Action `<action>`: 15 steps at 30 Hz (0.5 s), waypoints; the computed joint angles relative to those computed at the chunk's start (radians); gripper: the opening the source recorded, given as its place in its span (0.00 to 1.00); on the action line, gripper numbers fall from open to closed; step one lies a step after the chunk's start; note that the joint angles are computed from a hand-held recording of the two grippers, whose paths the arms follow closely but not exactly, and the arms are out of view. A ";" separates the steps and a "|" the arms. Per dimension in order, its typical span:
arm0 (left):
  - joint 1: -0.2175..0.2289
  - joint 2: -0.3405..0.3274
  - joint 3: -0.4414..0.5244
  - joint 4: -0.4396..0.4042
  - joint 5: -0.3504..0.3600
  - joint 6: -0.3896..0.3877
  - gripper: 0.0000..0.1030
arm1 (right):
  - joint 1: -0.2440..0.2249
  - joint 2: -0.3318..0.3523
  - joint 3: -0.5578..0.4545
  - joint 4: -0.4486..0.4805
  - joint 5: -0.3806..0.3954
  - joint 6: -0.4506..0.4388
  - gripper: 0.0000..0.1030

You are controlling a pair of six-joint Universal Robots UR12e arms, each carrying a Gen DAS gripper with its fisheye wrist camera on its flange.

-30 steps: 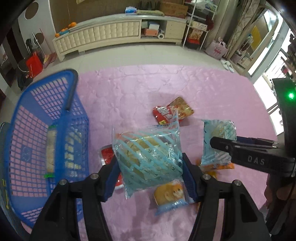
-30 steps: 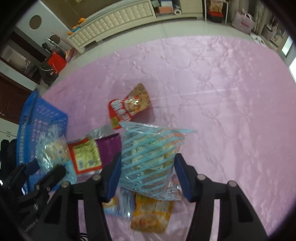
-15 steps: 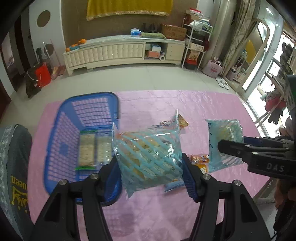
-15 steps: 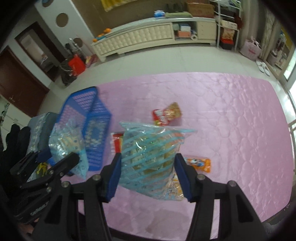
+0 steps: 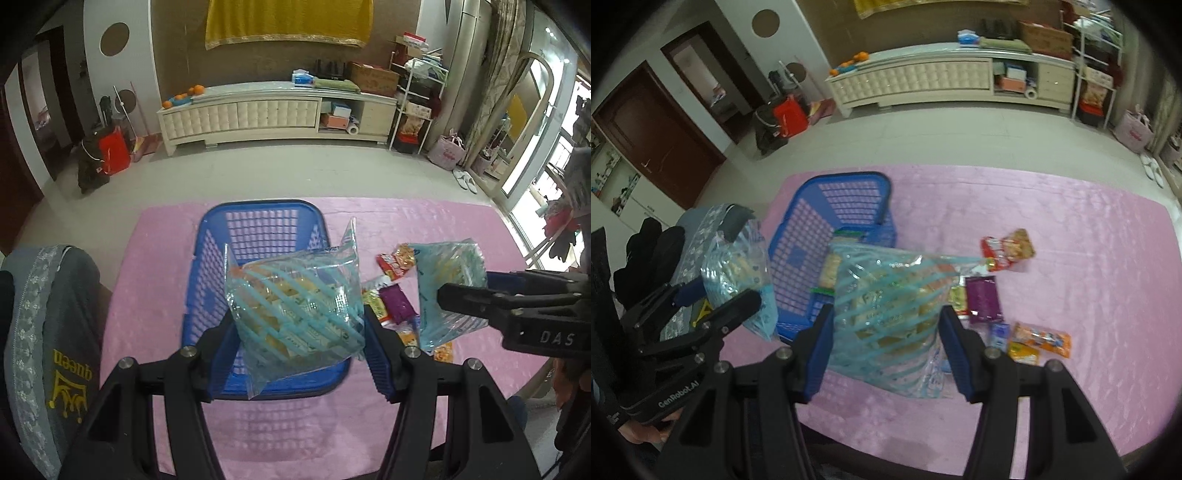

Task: Organize snacks
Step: 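Carry both light-blue bags over the blue basket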

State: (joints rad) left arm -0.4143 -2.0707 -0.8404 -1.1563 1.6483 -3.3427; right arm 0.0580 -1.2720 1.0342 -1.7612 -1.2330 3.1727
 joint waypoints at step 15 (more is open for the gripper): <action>0.053 -0.105 0.151 -0.134 -0.010 0.019 0.57 | 0.054 0.195 -0.260 0.132 0.034 -0.047 0.59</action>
